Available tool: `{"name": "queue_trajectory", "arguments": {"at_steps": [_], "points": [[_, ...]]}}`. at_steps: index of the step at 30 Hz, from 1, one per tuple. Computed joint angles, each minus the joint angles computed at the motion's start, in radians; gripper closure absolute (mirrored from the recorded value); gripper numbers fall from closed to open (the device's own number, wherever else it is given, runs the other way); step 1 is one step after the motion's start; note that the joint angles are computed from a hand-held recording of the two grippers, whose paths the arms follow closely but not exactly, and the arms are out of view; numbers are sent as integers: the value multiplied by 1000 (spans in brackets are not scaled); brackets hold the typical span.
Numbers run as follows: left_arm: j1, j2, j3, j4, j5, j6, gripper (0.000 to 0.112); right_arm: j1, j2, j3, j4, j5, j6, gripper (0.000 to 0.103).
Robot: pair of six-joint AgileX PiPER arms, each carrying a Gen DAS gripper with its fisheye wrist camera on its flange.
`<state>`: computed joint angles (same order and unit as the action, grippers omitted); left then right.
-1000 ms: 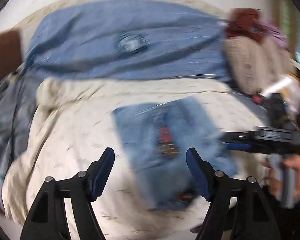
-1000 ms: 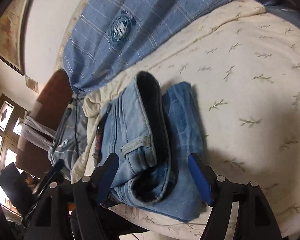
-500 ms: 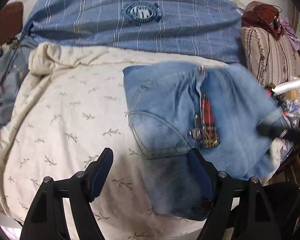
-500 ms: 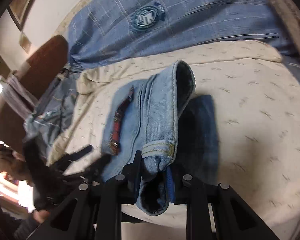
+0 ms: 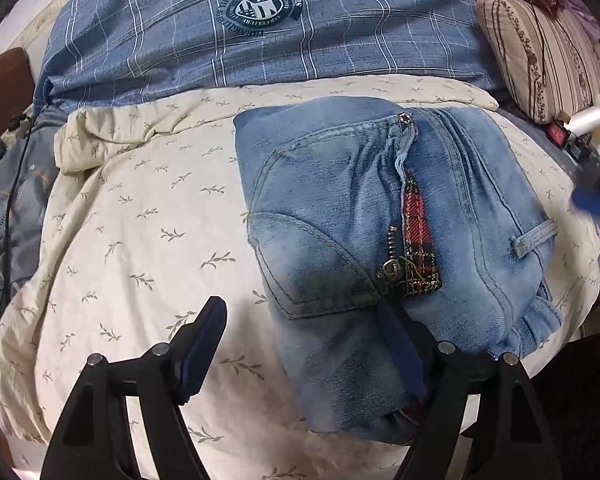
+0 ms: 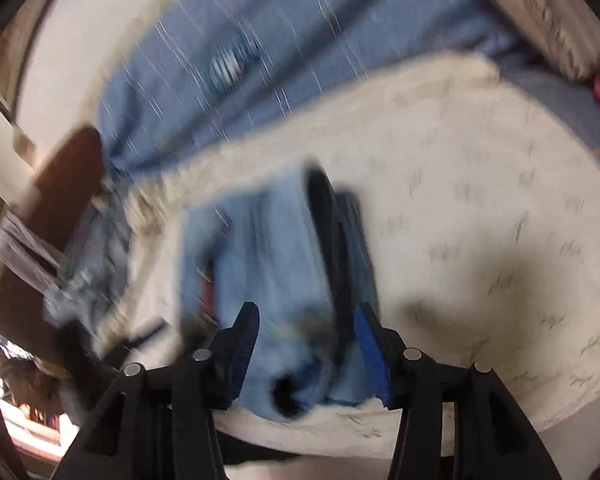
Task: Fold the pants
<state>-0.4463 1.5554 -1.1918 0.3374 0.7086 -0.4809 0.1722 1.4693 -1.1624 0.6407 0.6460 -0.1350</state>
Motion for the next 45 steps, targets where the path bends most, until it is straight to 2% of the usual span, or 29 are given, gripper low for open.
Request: {"name": "queue_trajectory", "arguments": {"at_steps": [2,4,7,9,10,11,12,14,16,19,21,23,24,26,28,30,33,35,37,38,41,45], "points": [[4,-3,5,-15,-7,4,32,-7,4,-57,111,43,-95,49],[14,-3,10,-26,-19,14,32,6,65,-142,212,85,-175,49],[17,-10,21,-37,-32,11,32,-5,250,-310,351,200,-253,48],[22,-11,26,-44,-40,13,31,-9,380,-450,299,284,-175,48],[25,-14,32,-49,-50,17,28,-7,434,-488,214,272,-108,48],[37,-16,39,-87,-66,49,28,-13,496,-485,168,249,-77,55],[42,-13,40,-98,-69,56,28,-18,540,-499,162,267,-41,62],[60,-20,55,-136,-96,85,27,-58,532,-467,241,267,-38,66],[75,-22,64,-176,-112,113,25,-52,512,-465,212,269,-26,66],[96,-30,80,-233,-133,165,25,-1,437,-470,89,247,35,58],[102,-33,86,-254,-142,188,25,20,350,-395,110,213,-25,48],[112,-36,94,-285,-154,214,24,46,279,-305,126,187,-86,43],[119,-37,99,-304,-161,225,24,56,277,-291,85,190,-66,41],[135,-37,104,-378,-169,288,23,82,349,-287,-6,204,-29,43],[149,-60,122,-417,-185,318,23,72,331,-237,33,154,-70,45],[200,-103,136,-555,-198,428,24,85,329,-277,-28,187,-4,45],[322,-157,164,-845,-215,640,24,96,337,-293,-50,199,-12,43],[423,-134,141,-1045,-148,729,24,86,331,-254,19,167,-75,41],[517,-36,68,-1228,5,825,24,72,325,-221,81,144,-133,41],[533,3,40,-1270,35,855,24,61,314,-202,101,147,-160,40],[515,101,-57,-1249,63,811,25,57,319,-200,126,145,-199,40],[494,252,-193,-1294,156,786,28,8,300,-148,231,165,-314,40]]}}
